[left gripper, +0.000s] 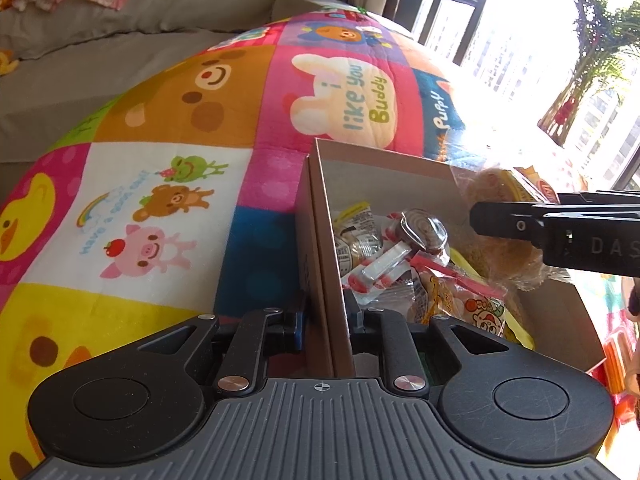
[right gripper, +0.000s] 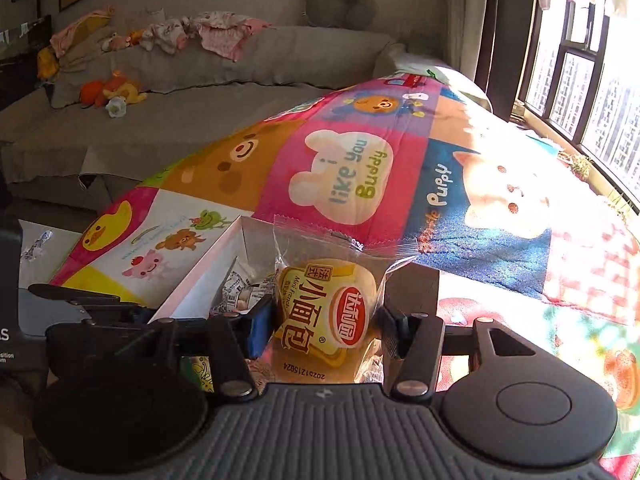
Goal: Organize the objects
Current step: 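Lower the bread bun into the pink box and open the right gripper, then reach the right gripper to the pink Volcano candy pack and grasp it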
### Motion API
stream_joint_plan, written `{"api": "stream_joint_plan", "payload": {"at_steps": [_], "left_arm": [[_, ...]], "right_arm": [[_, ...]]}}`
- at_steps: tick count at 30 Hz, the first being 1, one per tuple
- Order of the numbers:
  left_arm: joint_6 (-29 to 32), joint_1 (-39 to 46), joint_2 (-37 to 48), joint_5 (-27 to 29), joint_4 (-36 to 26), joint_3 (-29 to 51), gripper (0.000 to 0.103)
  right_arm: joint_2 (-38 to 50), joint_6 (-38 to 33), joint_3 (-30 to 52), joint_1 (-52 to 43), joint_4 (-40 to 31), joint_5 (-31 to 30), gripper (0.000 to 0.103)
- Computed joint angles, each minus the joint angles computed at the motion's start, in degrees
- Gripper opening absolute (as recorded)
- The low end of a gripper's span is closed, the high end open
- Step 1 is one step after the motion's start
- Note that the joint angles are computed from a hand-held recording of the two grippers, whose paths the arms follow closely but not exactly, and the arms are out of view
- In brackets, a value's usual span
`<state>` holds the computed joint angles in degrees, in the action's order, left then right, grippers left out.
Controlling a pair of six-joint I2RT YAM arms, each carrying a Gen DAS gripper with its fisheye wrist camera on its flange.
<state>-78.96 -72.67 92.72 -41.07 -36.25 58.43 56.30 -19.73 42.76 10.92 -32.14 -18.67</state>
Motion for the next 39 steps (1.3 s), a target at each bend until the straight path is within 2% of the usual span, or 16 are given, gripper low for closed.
{"api": "stream_joint_plan", "payload": {"at_steps": [3,7,13,17,19,21,24,26,29,30,31,34,36,39], "left_arm": [[0.0,0.0,0.1,0.0,0.0,0.1,0.020],[0.0,0.0,0.2,-0.1,0.2,0.1,0.020],[-0.2,0.0,0.3,-0.1,0.0,0.3,0.020],[-0.1,0.0,0.4,-0.1,0.0,0.3,0.020],[-0.1,-0.1,0.3,-0.1,0.0,0.2,0.020],[-0.3,0.0,0.3,-0.2,-0.1,0.3,0.020],[-0.5,-0.1,0.3,-0.2,-0.2,0.4,0.020],[-0.5,-0.1,0.4,-0.2,-0.2,0.4,0.020],[-0.5,-0.1,0.3,-0.3,-0.2,0.3,0.020],[-0.4,-0.1,0.3,-0.2,-0.1,0.3,0.020],[-0.4,-0.1,0.3,-0.2,-0.1,0.3,0.020],[-0.4,-0.1,0.3,-0.2,-0.1,0.3,0.020],[-0.3,-0.2,0.3,-0.2,-0.1,0.2,0.020],[-0.3,-0.4,0.3,-0.2,0.1,0.1,0.020]], "right_arm": [[6.9,2.8,-0.3,2.8,4.6,3.2,0.054],[10.5,3.7,-1.0,3.2,6.8,5.1,0.054],[5.2,1.0,-3.1,-0.7,5.1,3.2,0.066],[-1.2,-2.0,-3.2,-7.1,-0.3,-3.1,0.070],[-4.3,-5.3,-2.0,-13.2,-6.7,-9.7,0.072],[-7.7,-11.7,-1.3,-21.2,-13.6,-15.6,0.074],[-11.2,-25.1,-1.6,-35.9,-21.2,-21.4,0.083],[-12.2,-33.4,-2.8,-45.8,-22.7,-22.8,0.085],[-9.7,-44.1,-5.5,-59.3,-20.3,-23.3,0.096],[-8.6,-45.4,-6.7,-61.8,-17.7,-22.5,0.101],[-6.9,-45.9,-7.5,-63.6,-15.4,-21.5,0.101],[1.7,-44.7,-7.1,-66.3,-11.2,-18.5,0.101],[9.1,-41.3,-6.0,-66.5,-8.7,-16.7,0.101],[14.9,-36.4,-5.8,-65.4,-5.2,-15.0,0.101]]}}
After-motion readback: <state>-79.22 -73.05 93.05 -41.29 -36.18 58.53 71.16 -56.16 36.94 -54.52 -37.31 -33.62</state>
